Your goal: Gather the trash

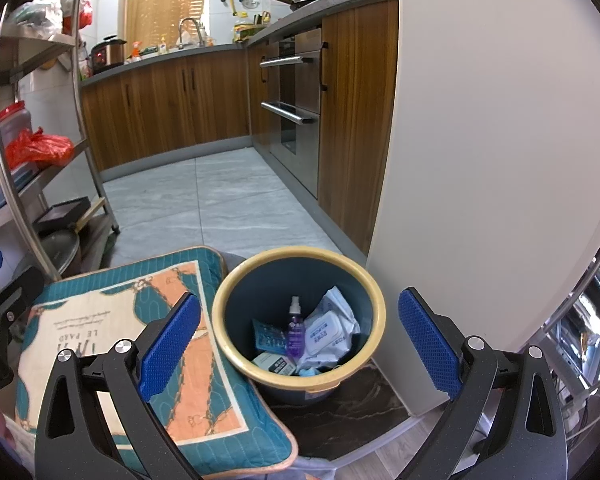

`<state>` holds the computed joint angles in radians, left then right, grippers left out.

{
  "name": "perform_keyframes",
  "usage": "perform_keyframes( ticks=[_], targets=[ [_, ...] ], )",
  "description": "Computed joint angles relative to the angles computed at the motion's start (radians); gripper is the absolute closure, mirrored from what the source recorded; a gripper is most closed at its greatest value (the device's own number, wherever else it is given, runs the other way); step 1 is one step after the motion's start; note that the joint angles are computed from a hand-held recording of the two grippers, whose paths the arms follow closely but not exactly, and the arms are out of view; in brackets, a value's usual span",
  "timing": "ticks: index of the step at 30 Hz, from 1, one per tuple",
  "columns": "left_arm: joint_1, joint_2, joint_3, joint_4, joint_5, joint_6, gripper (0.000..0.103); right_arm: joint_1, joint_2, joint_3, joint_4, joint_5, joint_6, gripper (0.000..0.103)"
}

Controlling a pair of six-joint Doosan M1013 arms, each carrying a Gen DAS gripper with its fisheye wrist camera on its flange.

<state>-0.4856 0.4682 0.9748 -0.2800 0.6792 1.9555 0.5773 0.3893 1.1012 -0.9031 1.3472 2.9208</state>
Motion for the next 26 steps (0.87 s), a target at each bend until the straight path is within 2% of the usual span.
perform_keyframes(
  ticks=[14, 26],
  targets=[
    [0.000, 0.005, -0.004, 0.020, 0.011, -0.018, 0.005, -0.001, -0.001, 0.000, 0.001, -0.001, -0.002, 0.005],
    [-0.001, 0.024, -0.040, 0.088, 0.063, -0.134, 0.005, -0.002, -0.005, 0.012, 0.005, 0.000, -0.003, 0.005]
  ],
)
